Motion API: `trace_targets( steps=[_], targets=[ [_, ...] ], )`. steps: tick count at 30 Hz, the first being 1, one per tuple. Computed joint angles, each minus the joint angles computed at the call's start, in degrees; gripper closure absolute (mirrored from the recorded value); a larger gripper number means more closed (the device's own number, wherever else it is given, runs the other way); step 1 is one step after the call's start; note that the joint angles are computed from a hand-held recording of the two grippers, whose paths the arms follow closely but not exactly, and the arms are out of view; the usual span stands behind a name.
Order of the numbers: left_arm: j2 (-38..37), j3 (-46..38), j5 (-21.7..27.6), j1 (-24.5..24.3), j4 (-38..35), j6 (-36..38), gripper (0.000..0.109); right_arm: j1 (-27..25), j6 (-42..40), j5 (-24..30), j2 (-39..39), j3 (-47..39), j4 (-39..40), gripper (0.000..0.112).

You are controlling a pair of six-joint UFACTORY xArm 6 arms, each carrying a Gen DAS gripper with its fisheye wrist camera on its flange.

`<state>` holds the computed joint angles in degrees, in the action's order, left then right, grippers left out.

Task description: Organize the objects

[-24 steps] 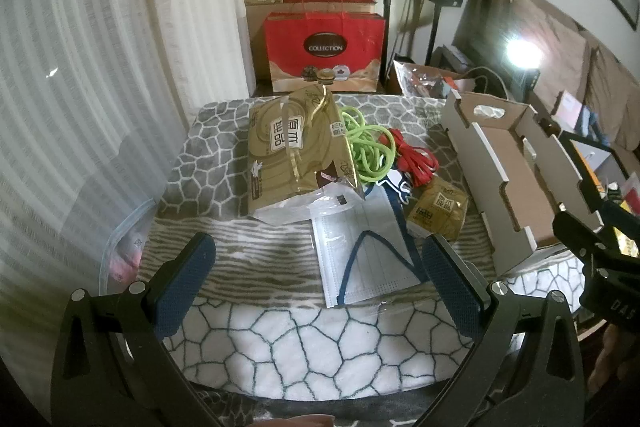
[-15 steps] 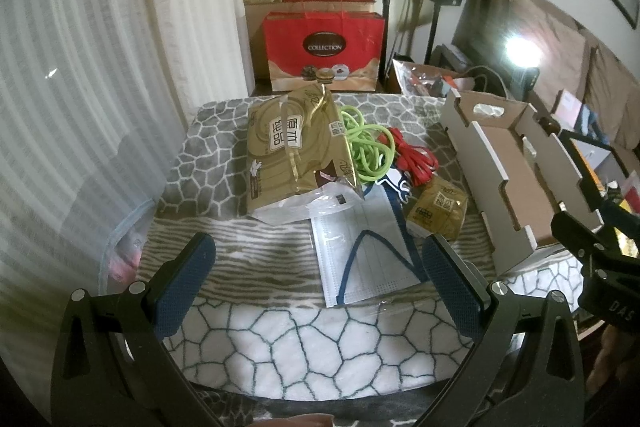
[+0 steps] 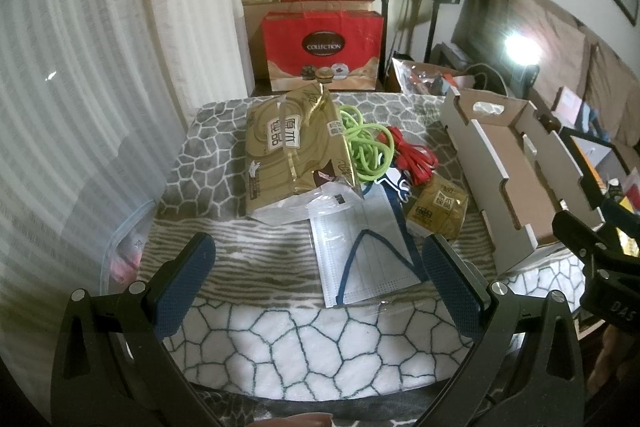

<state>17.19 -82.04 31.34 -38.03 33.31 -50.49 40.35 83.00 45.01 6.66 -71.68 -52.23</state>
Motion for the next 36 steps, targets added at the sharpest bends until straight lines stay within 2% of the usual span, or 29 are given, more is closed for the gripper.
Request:
trace_targets(
  steps=[13,19,24,31,36],
  targets=[
    [1.7,-1.7,0.3,1.0,1.2,0.2,0.006,-0.4,-0.1,0.0,0.6,-0.3,0.3,0.010],
    [4.7,-5.6,0.3,2.5,0.4,3.4,0.006,-2.9,-1.3,-0.6,0.1,0.4,0.2,0.010],
    [7.8,-9.6,0.3,4.5,-5.6,8.7,0.006,-6.5,-3.4,-2.3,-1.2,1.8,1.3,0.010],
    [13.3,-16.2,0.9,7.2,-20.7,19.9,0.006,-13.0,-6.4,-6.7,-3.1,4.6,4.5,0.010],
    [17.9,-22.2,3.6,8.2,-25.2,23.5,0.006,-16.7,-9.6,-8.0,-2.8,4.9,6.5,0.010]
  ],
)
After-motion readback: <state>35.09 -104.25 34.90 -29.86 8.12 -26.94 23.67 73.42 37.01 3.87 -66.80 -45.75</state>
